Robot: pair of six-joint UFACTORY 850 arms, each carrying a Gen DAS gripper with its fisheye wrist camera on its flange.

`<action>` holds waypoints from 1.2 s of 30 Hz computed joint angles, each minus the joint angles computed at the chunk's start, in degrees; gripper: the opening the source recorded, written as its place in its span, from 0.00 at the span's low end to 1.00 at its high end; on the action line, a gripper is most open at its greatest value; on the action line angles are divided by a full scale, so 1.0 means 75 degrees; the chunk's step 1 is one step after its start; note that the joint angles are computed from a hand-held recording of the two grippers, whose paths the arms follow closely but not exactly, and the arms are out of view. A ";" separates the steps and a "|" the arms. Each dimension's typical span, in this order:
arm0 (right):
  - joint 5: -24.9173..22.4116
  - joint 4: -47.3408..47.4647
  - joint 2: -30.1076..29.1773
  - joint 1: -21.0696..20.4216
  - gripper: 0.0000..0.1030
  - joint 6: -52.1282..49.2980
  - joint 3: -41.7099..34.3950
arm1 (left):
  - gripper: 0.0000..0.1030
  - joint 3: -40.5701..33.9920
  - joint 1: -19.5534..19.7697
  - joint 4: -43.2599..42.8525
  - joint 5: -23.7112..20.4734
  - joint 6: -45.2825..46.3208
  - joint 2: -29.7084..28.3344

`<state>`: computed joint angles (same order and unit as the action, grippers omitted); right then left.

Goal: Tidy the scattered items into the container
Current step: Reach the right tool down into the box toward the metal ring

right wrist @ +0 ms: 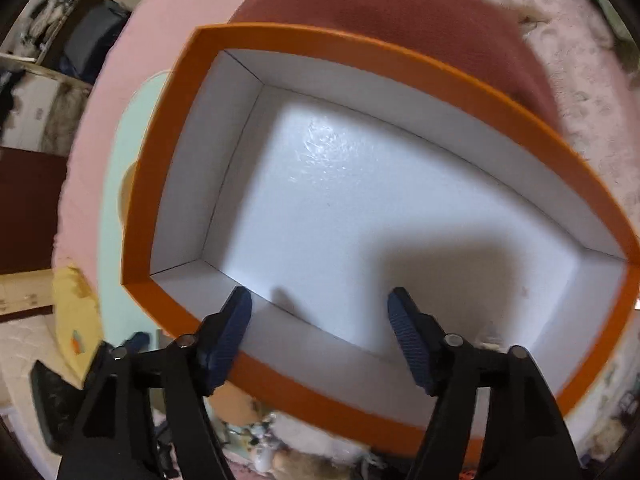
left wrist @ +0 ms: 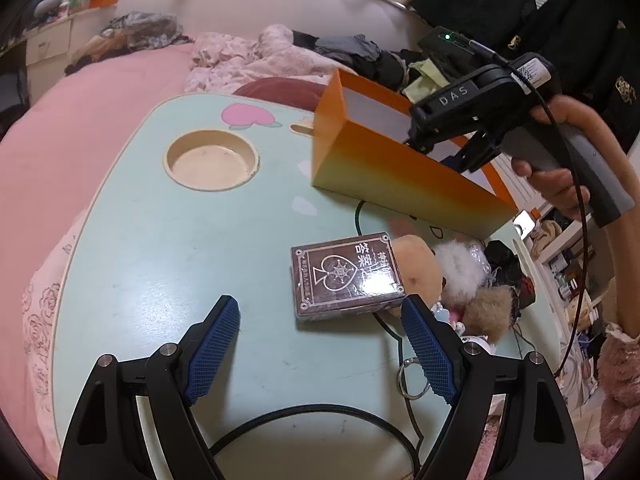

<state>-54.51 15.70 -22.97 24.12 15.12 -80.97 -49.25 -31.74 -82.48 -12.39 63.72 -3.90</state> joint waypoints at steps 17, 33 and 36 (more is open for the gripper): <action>0.1173 0.2344 0.0410 0.0056 0.06 -0.1829 0.0704 | 0.82 -0.0012 -0.0010 -0.0319 -0.0027 0.0290 -0.0030; 0.0905 0.1969 0.0309 -0.0035 0.44 -0.1032 0.0382 | 0.82 0.0016 0.0013 -0.0694 -0.0043 0.0694 -0.0019; 0.0261 0.1259 -0.0095 0.0088 0.66 -0.0605 -0.0015 | 0.82 0.0032 0.0012 -0.0731 -0.0047 0.0728 -0.0004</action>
<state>-52.55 25.15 -23.69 24.78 10.58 -81.08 -49.01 -31.65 -87.96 -12.74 69.18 -3.93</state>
